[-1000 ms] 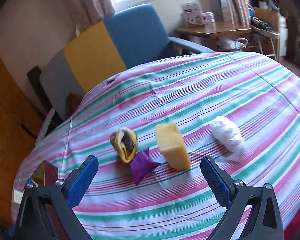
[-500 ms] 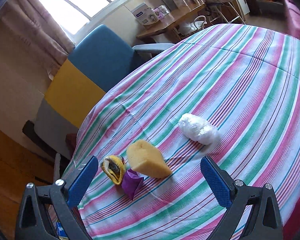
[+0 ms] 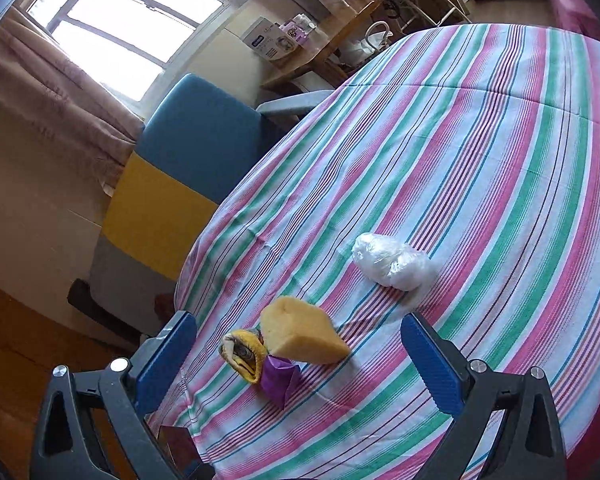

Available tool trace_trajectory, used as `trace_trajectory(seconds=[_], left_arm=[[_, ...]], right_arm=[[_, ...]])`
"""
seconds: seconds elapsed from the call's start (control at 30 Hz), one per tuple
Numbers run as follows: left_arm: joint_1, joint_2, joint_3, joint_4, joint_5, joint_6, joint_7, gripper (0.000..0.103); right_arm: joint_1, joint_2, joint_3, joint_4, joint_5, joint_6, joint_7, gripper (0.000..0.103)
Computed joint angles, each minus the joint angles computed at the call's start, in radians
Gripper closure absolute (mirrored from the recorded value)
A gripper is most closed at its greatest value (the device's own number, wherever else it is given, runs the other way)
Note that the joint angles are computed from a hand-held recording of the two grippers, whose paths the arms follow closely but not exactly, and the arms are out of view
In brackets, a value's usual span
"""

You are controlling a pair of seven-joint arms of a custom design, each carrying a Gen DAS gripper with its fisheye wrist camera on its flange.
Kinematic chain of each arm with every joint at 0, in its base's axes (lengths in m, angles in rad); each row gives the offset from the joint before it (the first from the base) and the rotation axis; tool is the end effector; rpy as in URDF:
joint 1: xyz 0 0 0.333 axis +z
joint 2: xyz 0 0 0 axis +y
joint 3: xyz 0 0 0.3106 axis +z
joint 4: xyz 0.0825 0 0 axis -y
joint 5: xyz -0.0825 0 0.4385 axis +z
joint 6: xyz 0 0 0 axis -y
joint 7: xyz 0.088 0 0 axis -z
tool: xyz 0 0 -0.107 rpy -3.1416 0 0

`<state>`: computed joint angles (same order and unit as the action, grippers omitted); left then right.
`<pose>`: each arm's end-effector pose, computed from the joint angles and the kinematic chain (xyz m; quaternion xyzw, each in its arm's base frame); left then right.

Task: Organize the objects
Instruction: 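Move both tools back toward the yellow glove and sponge on the cloth, then grasp the yellow knit glove with the left gripper and lift it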

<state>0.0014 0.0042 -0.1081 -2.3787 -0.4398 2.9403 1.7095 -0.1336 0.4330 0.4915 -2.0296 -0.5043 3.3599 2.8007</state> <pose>0.5718 -0.0335 0.3333 -0.7298 0.6206 -0.2593 0.1226 0.6230 0.2637 0.3262 -0.4660 0.7543 0.0185 0.4621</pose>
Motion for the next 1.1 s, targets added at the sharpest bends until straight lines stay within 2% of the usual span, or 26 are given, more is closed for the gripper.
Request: trace_trajectory(seconds=[0.03,0.13,0.23,0.3,0.37,0.43,0.5,0.6,0.63,0.67,0.7,0.73,0.77,0.83,1.1], left_arm=[[-0.001,0.029,-0.002,0.032,-0.030,-0.012,0.024,0.039],[0.006,0.098,-0.008,0.112,-0.059,-0.030,0.042,0.036],[0.022,0.162,-0.030,0.193,-0.098,-0.037,0.083,0.030],[0.029,0.202,-0.041,0.244,-0.110,-0.042,0.097,0.028],[0.023,0.247,-0.038,0.294,-0.084,-0.036,0.082,0.021],[-0.006,0.304,-0.008,0.355,-0.009,-0.034,0.015,0.020],[0.004,0.354,-0.013,0.410,0.007,-0.042,-0.009,0.020],[-0.044,0.424,0.051,0.480,0.120,-0.070,-0.117,0.021],[-0.039,0.442,0.052,0.497,0.133,-0.085,-0.138,0.025],[-0.004,0.457,0.025,0.513,0.108,-0.119,-0.133,0.040],[0.022,0.453,0.000,0.498,0.084,-0.104,-0.118,0.043],[0.050,0.440,-0.030,0.476,0.054,-0.077,-0.086,0.053],[0.088,0.429,-0.067,0.463,0.014,-0.088,-0.043,0.058],[0.120,0.394,-0.094,0.414,-0.042,-0.084,0.006,0.062],[0.083,0.222,-0.058,0.174,-0.071,-0.021,0.041,0.064]], right_arm=[[-0.021,0.007,0.021,0.002,-0.012,0.000,0.000,0.000],[-0.094,0.039,0.100,0.015,-0.051,-0.013,-0.002,0.000],[-0.183,0.088,0.203,0.030,-0.072,-0.046,-0.040,0.000],[-0.212,0.107,0.241,0.034,-0.062,-0.056,-0.072,0.000],[-0.232,0.123,0.269,0.039,-0.051,-0.069,-0.105,0.000],[-0.258,0.143,0.303,0.044,-0.038,-0.087,-0.139,0.000],[-0.273,0.160,0.327,0.049,-0.021,-0.101,-0.170,0.000],[-0.273,0.169,0.335,0.054,0.010,-0.112,-0.210,0.000],[-0.275,0.170,0.338,0.054,0.020,-0.115,-0.223,0.000],[-0.277,0.170,0.341,0.052,0.031,-0.118,-0.236,0.000],[-0.277,0.169,0.344,0.051,0.041,-0.118,-0.249,0.000],[-0.275,0.168,0.343,0.052,0.050,-0.118,-0.262,0.000],[-0.267,0.164,0.336,0.052,0.062,-0.116,-0.274,0.000],[-0.264,0.164,0.337,0.054,0.083,-0.122,-0.299,0.000],[-0.229,0.162,0.331,0.082,0.160,-0.207,-0.411,0.000]])
